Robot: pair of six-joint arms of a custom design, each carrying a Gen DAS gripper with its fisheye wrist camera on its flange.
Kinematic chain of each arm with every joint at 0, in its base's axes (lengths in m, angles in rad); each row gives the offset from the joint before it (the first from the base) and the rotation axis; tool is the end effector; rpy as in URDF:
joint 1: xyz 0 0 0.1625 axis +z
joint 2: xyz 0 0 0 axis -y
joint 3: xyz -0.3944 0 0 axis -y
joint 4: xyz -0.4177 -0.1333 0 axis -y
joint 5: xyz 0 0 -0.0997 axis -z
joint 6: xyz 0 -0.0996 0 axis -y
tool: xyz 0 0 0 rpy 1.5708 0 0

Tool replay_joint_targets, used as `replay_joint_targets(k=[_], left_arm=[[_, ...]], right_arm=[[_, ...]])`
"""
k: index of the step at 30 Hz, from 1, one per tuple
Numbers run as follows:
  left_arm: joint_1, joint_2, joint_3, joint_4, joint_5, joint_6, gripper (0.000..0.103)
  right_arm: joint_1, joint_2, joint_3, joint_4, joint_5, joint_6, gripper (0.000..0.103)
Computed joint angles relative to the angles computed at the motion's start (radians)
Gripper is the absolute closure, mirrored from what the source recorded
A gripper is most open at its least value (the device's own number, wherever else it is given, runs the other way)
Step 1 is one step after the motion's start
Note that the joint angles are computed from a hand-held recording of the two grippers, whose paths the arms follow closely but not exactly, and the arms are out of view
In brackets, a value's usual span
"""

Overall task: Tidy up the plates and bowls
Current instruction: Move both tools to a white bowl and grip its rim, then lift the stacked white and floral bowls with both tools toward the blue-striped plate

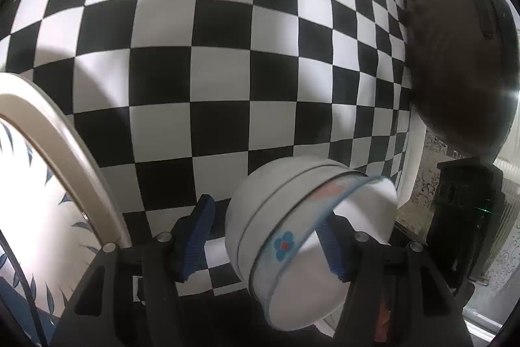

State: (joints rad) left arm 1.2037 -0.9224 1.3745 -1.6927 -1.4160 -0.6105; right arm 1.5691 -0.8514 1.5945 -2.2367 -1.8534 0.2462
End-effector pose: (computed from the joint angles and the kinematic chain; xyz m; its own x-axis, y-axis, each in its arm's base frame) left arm -0.1040 -0.6846 0.1690 -0.9356 -0.1774 -0.3054 -0.2402 0.9535 0.1820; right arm 0.1044 -0.6597 0.0735 -0.9310 0.2237 0.2884 0.2357 0.9718 0.0070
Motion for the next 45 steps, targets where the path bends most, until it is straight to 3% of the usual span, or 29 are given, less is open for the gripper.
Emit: replay_joint_targets(k=[8,11,12,13,14,17,34,45], left_arm=[[0.023,0.007,0.011,0.002,-0.021,0.008,0.044],[0.028,0.000,0.023,-0.027,-0.042,0.018,0.052],[0.034,-0.003,0.029,-0.043,-0.064,0.016,0.059],[0.035,-0.003,0.025,-0.039,-0.069,0.010,0.059],[0.030,-0.002,0.025,-0.034,-0.058,0.019,0.059],[0.008,-0.004,0.029,-0.030,-0.009,0.033,0.060],[-0.021,-0.028,0.056,-0.068,0.040,0.056,0.060],[-0.037,-0.057,0.038,-0.048,0.062,0.045,0.060]], right_arm=[[-0.005,0.041,-0.030,0.017,0.001,0.001,0.001],[-0.018,0.036,-0.015,0.000,0.029,0.005,0.004],[-0.023,0.032,-0.009,-0.006,0.043,0.004,0.011],[-0.030,0.031,-0.006,-0.009,0.065,0.007,0.037],[-0.037,0.033,-0.009,0.004,0.107,0.012,0.045],[-0.024,0.031,-0.006,-0.002,0.088,0.002,0.045],[0.002,0.017,0.012,-0.041,0.078,-0.038,0.045],[0.048,0.021,-0.032,0.004,0.084,-0.041,0.045]])
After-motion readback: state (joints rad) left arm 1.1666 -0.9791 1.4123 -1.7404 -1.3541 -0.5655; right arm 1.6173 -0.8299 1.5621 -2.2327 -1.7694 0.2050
